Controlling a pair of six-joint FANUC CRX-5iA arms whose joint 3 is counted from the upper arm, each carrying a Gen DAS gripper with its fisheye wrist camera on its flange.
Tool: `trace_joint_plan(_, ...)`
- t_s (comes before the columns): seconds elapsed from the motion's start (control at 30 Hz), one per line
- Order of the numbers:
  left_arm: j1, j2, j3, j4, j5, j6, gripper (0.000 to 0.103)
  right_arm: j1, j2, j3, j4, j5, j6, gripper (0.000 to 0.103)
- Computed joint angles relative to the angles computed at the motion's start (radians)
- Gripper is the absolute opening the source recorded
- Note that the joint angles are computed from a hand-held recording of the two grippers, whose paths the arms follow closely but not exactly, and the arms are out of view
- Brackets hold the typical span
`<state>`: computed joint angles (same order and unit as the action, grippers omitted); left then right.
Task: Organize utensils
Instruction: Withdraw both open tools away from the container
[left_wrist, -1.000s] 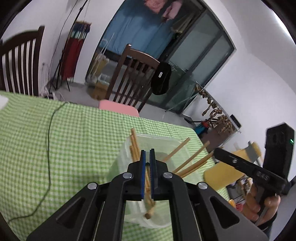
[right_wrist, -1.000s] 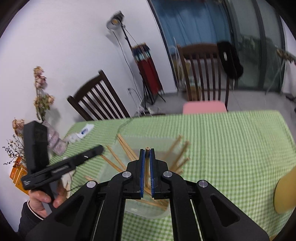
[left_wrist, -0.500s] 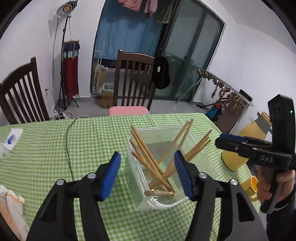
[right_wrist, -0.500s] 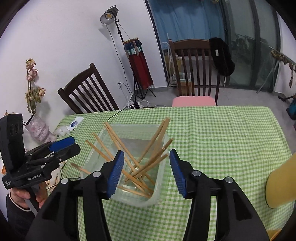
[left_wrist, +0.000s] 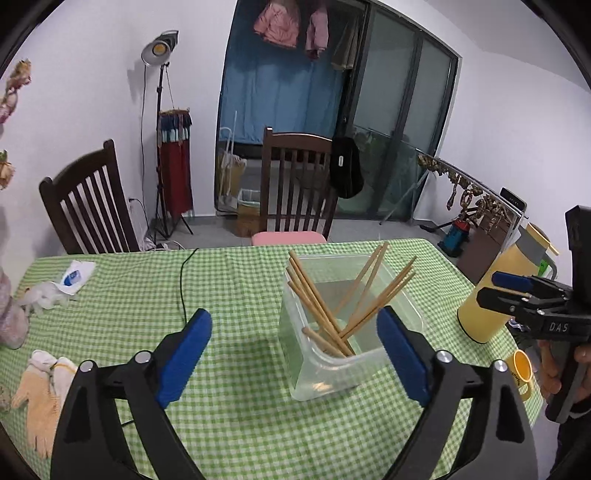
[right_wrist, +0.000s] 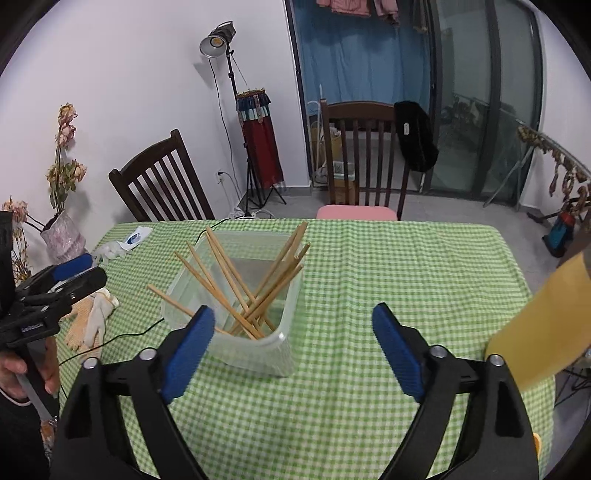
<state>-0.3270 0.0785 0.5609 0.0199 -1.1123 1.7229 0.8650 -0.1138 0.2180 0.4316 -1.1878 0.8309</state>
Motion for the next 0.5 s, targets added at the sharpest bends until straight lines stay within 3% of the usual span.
trace_joint_plan(0.3, -0.077, -0.145, -0.117, -0.171, 0.058, 0.089, 0.095, 0.086, -0.081, -0.110, 0.098, 0.008, -0.116, 0.087)
trace_joint_plan(0.5, -0.141, -0.224, -0.169, -0.292, 0.084, 0.168, 0.095, 0.179, -0.148, -0.246, 0.279, 0.027, -0.239, 0.091)
